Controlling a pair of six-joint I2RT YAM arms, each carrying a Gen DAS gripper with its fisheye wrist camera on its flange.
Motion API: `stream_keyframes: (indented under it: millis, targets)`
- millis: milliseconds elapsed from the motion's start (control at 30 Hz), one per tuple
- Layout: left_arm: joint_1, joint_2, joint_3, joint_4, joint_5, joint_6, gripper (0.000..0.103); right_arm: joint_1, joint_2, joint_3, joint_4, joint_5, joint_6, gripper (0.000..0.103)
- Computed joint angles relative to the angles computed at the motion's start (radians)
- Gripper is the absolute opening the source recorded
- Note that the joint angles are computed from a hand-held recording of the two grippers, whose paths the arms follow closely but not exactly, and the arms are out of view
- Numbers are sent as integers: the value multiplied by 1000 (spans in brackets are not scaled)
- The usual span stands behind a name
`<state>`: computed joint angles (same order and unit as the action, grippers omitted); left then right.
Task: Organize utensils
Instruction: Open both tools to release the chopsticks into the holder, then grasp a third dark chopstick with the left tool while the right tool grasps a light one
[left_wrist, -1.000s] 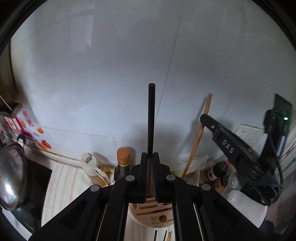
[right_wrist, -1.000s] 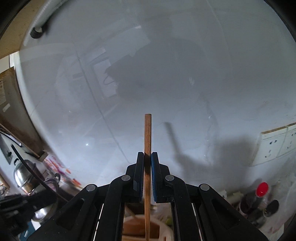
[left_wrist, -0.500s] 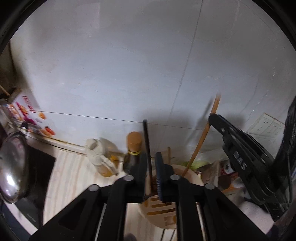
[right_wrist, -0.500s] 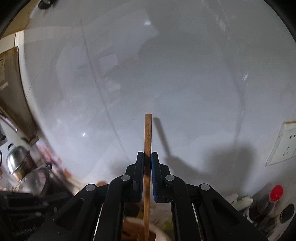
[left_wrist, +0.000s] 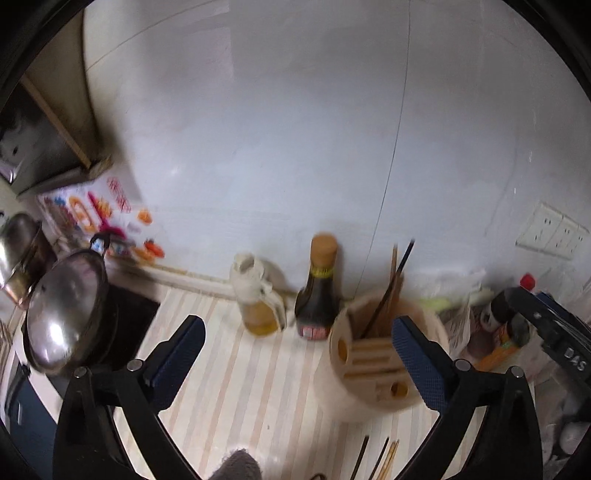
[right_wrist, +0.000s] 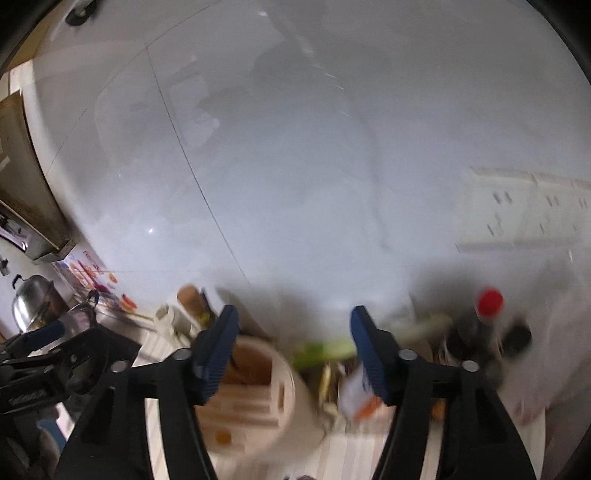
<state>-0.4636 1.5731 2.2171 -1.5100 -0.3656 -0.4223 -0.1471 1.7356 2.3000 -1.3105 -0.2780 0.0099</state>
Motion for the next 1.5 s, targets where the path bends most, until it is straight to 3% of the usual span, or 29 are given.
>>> stream_keyframes:
  millis: [200, 433, 567, 633, 733, 967, 1000, 1033, 1067, 1200, 1233, 1267, 1367, 1500]
  targets:
    - [-102, -178, -374, 64, 1, -97, 103, -116, -200, -329, -25, -27, -66, 73]
    - [-260, -264, -778, 134, 22, -229, 103, -256, -324, -687, -58, -46, -192, 72]
    - [-321, -249, -935, 219, 73, -248, 99, -329, -353, -879, -45, -33, -259, 47]
    - [-330, -229, -1002, 285, 133, -224, 80, -360, -355, -964, -31, -33, -281, 38]
    - [-338, -179, -1057, 355, 180, -191, 62, -392, -349, -1063, 1, 1, -312, 33]
    - [-362, -111, -1118, 471, 211, -150, 47, -360, -331, -1178, 73, 100, -290, 29]
    - [-361, -111, -1117, 479, 218, -144, 33, -352, -321, -1195, 86, 117, -280, 29]
    - [-354, -118, -1120, 491, 236, -142, 12, -348, -316, -1208, 93, 126, -278, 29]
    - [-353, -114, -1117, 492, 238, -149, 4, -338, -310, -1225, 102, 144, -276, 29]
    - [-332, -134, -1133, 477, 213, -174, 4, -301, -326, -1238, 127, 183, -257, 28]
    - [-319, -156, -1148, 469, 214, -182, 4, -289, -332, -1242, 133, 198, -253, 26]
    - [-302, -181, -1168, 461, 222, -186, 4, -280, -339, -1250, 142, 208, -250, 15]
    - [-267, -258, -1227, 451, 234, -198, 4, -256, -362, -1271, 153, 210, -248, 7]
    - [-251, -334, -1284, 427, 247, -224, 4, -207, -383, -1292, 153, 188, -248, 7]
